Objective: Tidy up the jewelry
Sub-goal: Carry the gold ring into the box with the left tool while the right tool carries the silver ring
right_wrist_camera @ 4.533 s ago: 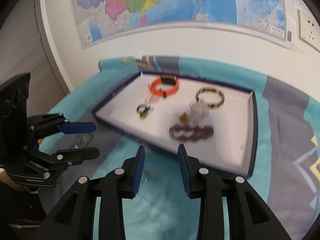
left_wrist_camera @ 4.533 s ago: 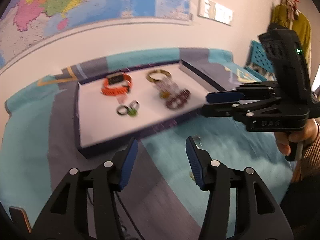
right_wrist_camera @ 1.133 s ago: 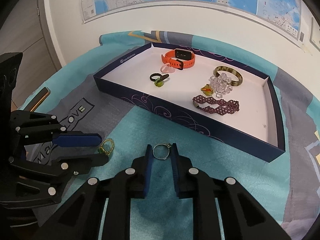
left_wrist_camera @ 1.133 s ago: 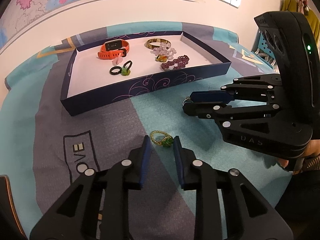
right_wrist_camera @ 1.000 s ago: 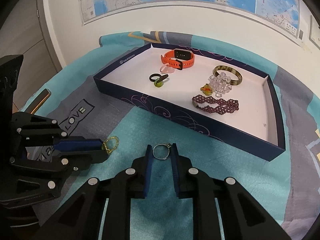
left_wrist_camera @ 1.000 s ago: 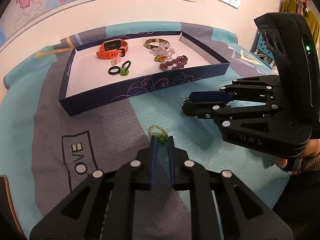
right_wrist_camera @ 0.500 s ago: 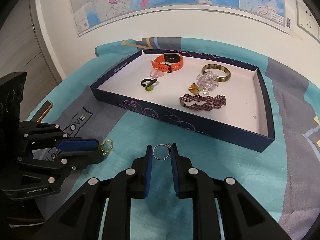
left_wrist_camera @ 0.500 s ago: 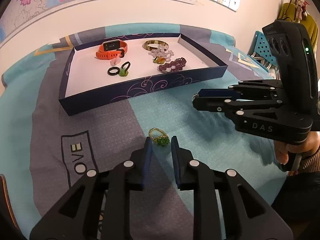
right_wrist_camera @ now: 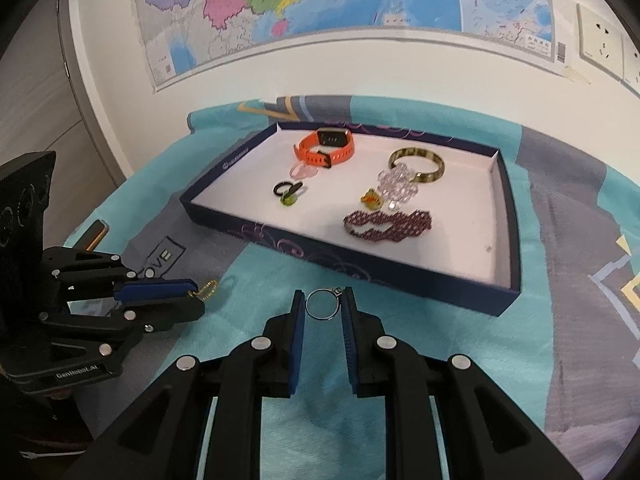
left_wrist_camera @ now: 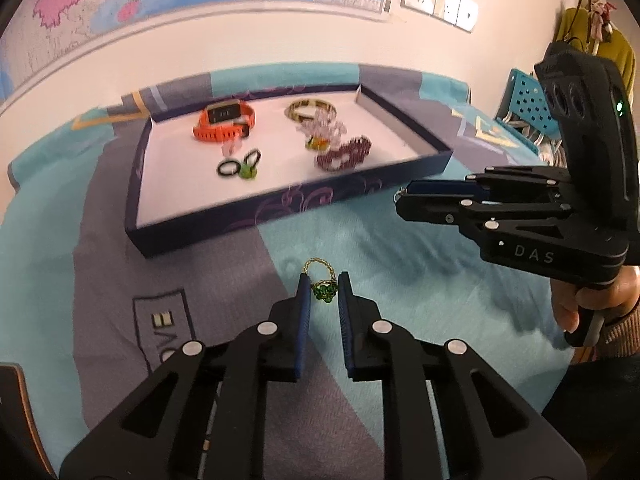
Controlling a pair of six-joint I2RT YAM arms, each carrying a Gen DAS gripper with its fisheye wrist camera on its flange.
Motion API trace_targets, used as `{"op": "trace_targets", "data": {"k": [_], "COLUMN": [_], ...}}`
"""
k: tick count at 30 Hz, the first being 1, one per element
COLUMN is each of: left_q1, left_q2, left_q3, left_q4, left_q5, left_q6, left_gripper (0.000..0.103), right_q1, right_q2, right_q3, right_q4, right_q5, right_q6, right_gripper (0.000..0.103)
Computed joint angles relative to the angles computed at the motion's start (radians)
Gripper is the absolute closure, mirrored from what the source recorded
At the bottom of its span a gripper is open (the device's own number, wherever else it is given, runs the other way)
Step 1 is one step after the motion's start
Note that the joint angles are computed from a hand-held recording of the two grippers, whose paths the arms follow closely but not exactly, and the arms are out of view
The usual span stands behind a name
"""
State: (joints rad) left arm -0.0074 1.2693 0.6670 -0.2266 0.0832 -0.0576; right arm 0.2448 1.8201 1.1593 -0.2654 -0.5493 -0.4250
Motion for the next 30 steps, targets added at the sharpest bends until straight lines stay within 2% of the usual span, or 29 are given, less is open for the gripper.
{"op": "trace_targets", "data": {"k": [18, 30], "left_q1": [-0.016, -0.003], "left_q2": [0.014, 0.038], "left_q3": [0.091, 0.115], "left_q4": [0.006, 0.019], "left_q5": [-0.072, -0.070], "left_q6": [0.006, 0.008], "left_gripper": [0.089, 0.089], "right_q1": [-0.013, -0.010], "right_q2": [0.002, 0.025], "right_q3": [0.047, 0.092], "right_q4": [0.003, 0.001], "right_q5": [-0.018, -0.014], "right_q6": [0.022, 0.032], "right_gripper": [0.086, 0.086]}}
